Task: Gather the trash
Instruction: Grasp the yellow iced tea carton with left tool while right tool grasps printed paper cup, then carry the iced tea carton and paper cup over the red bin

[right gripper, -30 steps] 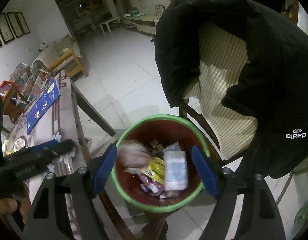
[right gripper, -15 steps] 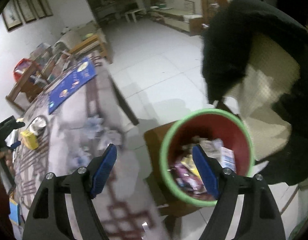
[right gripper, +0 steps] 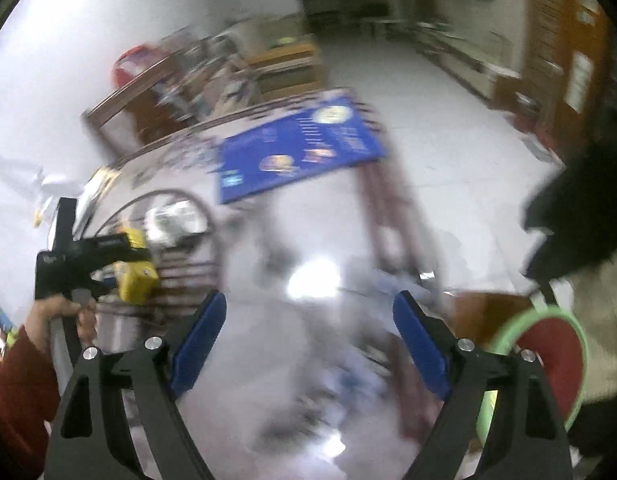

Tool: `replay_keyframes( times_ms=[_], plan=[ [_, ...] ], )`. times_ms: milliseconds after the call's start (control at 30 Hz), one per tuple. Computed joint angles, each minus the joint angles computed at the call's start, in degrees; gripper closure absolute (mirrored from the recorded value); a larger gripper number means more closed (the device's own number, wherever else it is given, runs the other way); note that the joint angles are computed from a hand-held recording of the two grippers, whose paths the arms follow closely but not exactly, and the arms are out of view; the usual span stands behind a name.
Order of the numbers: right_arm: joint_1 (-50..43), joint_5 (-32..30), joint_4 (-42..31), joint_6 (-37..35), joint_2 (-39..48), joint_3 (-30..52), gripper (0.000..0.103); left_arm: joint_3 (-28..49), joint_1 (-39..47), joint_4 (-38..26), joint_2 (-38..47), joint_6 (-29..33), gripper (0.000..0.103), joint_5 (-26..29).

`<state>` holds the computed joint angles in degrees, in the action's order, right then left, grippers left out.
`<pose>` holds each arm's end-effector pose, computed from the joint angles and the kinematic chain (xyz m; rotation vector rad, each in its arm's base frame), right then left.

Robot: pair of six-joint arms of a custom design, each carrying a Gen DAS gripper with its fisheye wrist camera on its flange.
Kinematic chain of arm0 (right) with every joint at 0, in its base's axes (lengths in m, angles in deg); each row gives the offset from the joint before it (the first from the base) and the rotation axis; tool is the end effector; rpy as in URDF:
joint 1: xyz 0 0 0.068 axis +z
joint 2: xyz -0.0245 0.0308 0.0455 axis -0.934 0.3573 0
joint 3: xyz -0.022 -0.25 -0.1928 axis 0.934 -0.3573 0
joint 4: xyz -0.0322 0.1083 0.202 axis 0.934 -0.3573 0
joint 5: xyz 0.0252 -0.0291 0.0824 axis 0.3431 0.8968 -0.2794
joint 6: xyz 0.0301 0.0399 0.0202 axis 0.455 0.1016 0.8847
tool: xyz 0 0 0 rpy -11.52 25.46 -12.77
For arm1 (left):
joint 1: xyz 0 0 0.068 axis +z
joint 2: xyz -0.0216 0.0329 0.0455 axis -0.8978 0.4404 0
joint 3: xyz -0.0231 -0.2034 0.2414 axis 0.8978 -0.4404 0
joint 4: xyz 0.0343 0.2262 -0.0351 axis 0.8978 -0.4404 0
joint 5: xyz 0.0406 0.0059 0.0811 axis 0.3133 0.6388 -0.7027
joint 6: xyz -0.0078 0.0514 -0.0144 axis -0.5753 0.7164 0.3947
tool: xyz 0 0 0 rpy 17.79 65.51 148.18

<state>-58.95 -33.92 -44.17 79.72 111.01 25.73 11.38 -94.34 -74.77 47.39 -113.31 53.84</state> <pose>0.1925 0.0412 0.2452 -0.2166 2.5413 0.3402 0.2323 -0.1349 0.1625 -0.8480 2.6617 -0.4111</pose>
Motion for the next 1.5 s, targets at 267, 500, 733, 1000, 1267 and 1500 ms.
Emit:
replay_keyframes(
  times_ms=[267,500,733,1000,1267,1500],
  plan=[
    [24.6,7.9,3.0,-2.7,27.2,19.2,0.02,-13.6,-5.4,-2.8,-16.9,3.3,0.045,-2.8],
    [30.5,12.3,-5.7,-11.0,48.6,42.2,0.015,-16.1,-11.0,-6.6,-24.0,0.9,0.044,-6.0],
    [30.9,13.3,-15.8,-15.1,58.9,56.2,0.021,-16.6,-9.1,-8.2,-26.6,4.5,0.044,-6.6],
    [30.3,9.1,-8.3,-8.2,47.7,43.3,0.04,-18.5,-4.6,-10.5,-30.9,7.0,0.044,-6.9],
    [35.8,9.1,0.3,6.1,26.3,18.4,0.04,-17.0,-10.0,-12.3,-30.9,4.1,0.044,-9.2],
    [40.0,12.7,1.9,20.5,13.3,6.4,0.039,-12.0,-20.8,-15.4,-27.6,-0.3,0.044,-13.9]
  ],
)
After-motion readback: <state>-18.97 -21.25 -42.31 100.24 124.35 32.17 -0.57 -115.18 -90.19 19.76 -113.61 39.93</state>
